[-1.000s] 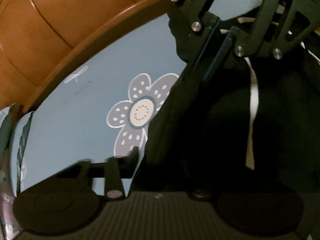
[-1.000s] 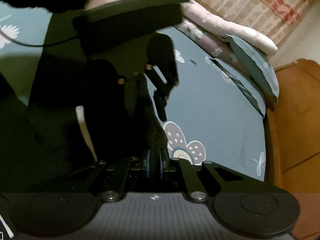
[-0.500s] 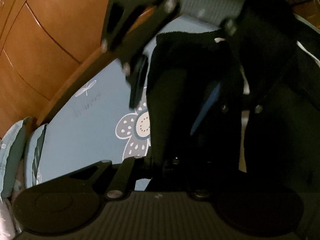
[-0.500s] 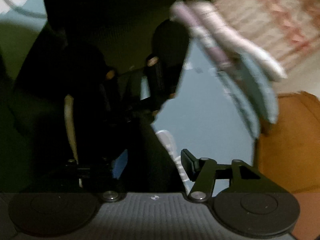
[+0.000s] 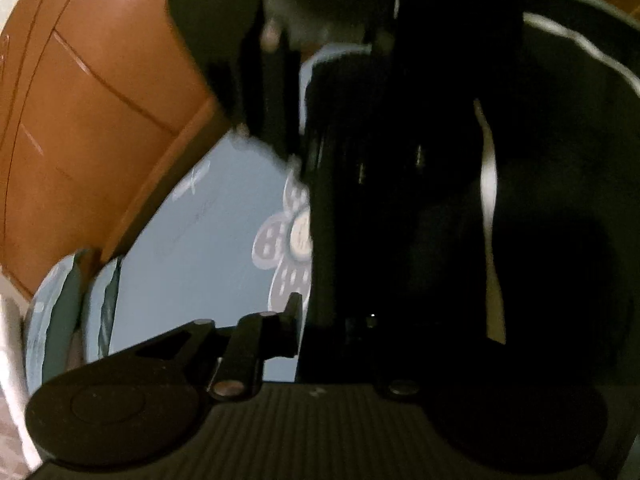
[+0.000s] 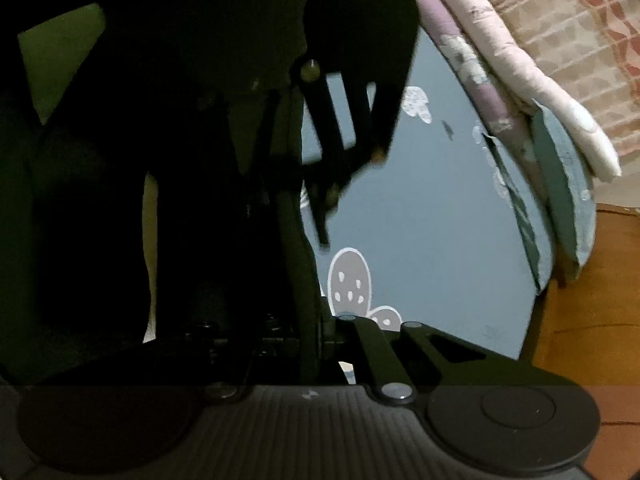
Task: Fold clothes
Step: 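Lift the pants off the bed with both tools, holding them hanging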
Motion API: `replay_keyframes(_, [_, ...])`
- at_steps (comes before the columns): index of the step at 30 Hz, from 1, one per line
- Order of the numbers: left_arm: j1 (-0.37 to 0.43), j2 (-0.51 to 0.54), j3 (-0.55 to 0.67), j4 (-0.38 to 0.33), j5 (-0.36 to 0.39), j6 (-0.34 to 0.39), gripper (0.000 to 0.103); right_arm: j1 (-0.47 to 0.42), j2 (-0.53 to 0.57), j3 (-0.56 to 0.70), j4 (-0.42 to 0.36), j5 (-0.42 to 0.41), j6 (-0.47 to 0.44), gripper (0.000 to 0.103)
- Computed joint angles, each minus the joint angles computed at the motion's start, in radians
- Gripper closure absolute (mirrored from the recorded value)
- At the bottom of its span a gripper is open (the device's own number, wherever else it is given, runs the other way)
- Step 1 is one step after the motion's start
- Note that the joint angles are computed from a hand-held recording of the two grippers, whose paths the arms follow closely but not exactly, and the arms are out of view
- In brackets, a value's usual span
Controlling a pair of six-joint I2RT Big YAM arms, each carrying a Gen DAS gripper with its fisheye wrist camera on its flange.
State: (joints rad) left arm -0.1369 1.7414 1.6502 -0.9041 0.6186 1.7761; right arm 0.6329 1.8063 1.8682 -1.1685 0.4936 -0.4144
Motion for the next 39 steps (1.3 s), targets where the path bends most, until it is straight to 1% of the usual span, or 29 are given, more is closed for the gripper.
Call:
replay_keyframes(3, [0.031,0.027,0.041,-0.019,-0.034,0.003,0.08,-0.006,0.002,0.008,0.003,-0.002,0.008,0.096])
replay_keyframes(9, [0.087,0.107,0.141,-0.023,-0.14,-0.021,0.08,-0.002,-0.008,-0.004,0.008,0.008,0.024,0.096])
replay_keyframes(13, [0.133,0.147,0.192,-0.029,-0.198,-0.035,0.08,0.013,-0.017,-0.012,-0.01,0.01,0.056,0.096])
replay_keyframes(16, [0.162,0.178,0.229,-0.034,-0.216,-0.052,0.082,0.018,-0.016,-0.007,-0.018,0.01,0.068,0.096])
replay_keyframes(18, [0.179,0.175,0.233,-0.045,-0.212,-0.072,0.095,0.019,-0.012,0.001,-0.026,0.013,0.071,0.096])
replay_keyframes(19, [0.182,0.162,0.217,-0.033,-0.216,-0.077,0.1,0.02,-0.009,0.005,-0.032,0.015,0.074,0.096])
replay_keyframes(20, [0.186,0.14,0.189,-0.013,-0.21,-0.075,0.102,0.023,-0.008,0.007,-0.036,0.019,0.077,0.096])
replay_keyframes(21, [0.214,0.094,0.13,0.005,-0.186,-0.057,0.102,0.025,-0.005,0.01,-0.04,0.026,0.078,0.096])
replay_keyframes(22, [0.22,0.079,0.113,0.018,-0.177,-0.059,0.102,0.026,-0.003,0.013,-0.044,0.033,0.08,0.096])
replay_keyframes(25, [0.236,0.038,0.078,0.052,-0.14,-0.085,0.102,0.038,-0.009,0.005,-0.051,0.058,0.11,0.096])
replay_keyframes(26, [0.234,0.042,0.089,0.061,-0.129,-0.104,0.102,0.045,-0.014,-0.001,-0.048,0.079,0.114,0.096])
replay_keyframes(31, [0.263,-0.056,0.015,0.09,-0.063,-0.154,0.102,0.083,-0.04,-0.019,-0.065,0.167,0.152,0.096])
replay_keyframes(35, [0.295,-0.135,-0.036,0.085,-0.002,-0.186,0.102,0.112,-0.064,-0.032,-0.071,0.235,0.206,0.096])
replay_keyframes(37, [0.304,-0.156,-0.044,0.086,0.022,-0.205,0.102,0.127,-0.073,-0.033,-0.079,0.265,0.228,0.096])
replay_keyframes(39, [0.317,-0.179,-0.053,0.071,0.042,-0.22,0.102,0.142,-0.08,-0.032,-0.089,0.293,0.25,0.096])
